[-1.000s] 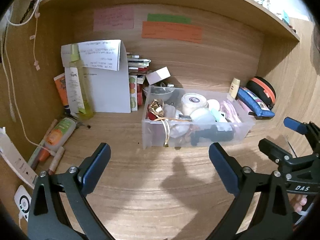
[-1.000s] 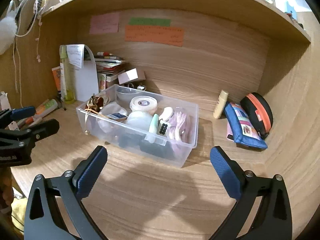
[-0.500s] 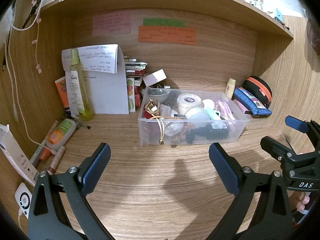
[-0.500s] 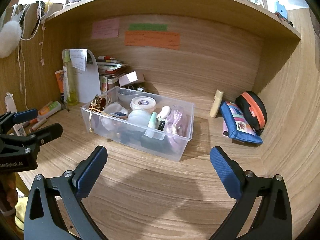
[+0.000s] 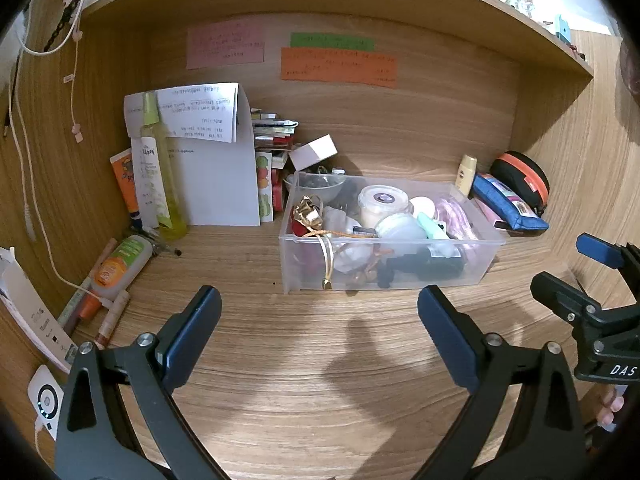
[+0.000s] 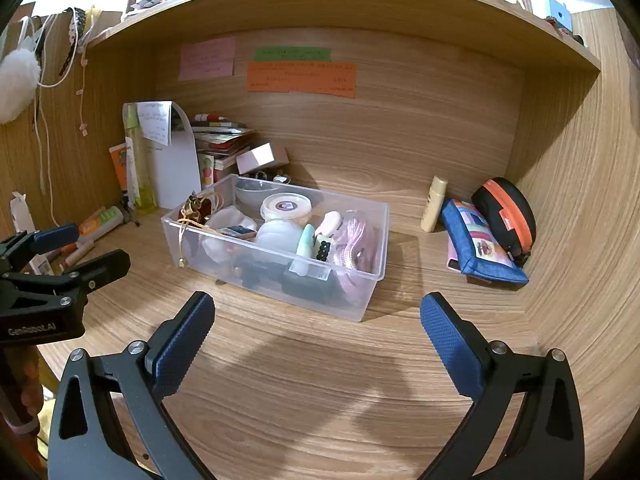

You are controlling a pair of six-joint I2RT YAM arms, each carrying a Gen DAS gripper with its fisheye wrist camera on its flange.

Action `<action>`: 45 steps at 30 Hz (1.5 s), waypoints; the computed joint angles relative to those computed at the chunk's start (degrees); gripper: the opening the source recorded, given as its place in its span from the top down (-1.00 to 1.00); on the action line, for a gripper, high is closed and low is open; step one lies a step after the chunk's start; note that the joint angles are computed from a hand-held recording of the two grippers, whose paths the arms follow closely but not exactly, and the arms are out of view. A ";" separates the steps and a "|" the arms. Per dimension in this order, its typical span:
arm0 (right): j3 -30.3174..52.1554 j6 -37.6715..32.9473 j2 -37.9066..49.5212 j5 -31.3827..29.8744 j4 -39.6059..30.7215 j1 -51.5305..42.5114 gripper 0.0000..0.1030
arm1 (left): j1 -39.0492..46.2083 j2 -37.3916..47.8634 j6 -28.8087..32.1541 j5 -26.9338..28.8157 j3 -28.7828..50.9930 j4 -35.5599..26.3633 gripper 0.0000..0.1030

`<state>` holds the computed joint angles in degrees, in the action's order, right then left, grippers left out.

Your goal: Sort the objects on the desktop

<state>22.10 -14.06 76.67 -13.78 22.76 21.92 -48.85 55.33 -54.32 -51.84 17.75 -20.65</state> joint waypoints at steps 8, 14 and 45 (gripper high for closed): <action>0.34 0.42 -0.03 0.13 -0.47 0.12 -0.99 | -0.36 1.03 0.15 -0.11 0.37 0.57 -0.94; 0.41 0.43 -0.06 0.41 -0.61 0.26 -0.99 | -0.47 1.39 0.14 -0.28 0.59 0.64 -0.94; 0.41 -0.11 -2.26 -0.50 -2.28 -0.36 -0.99 | 0.86 1.67 4.23 1.52 -0.83 6.67 -0.94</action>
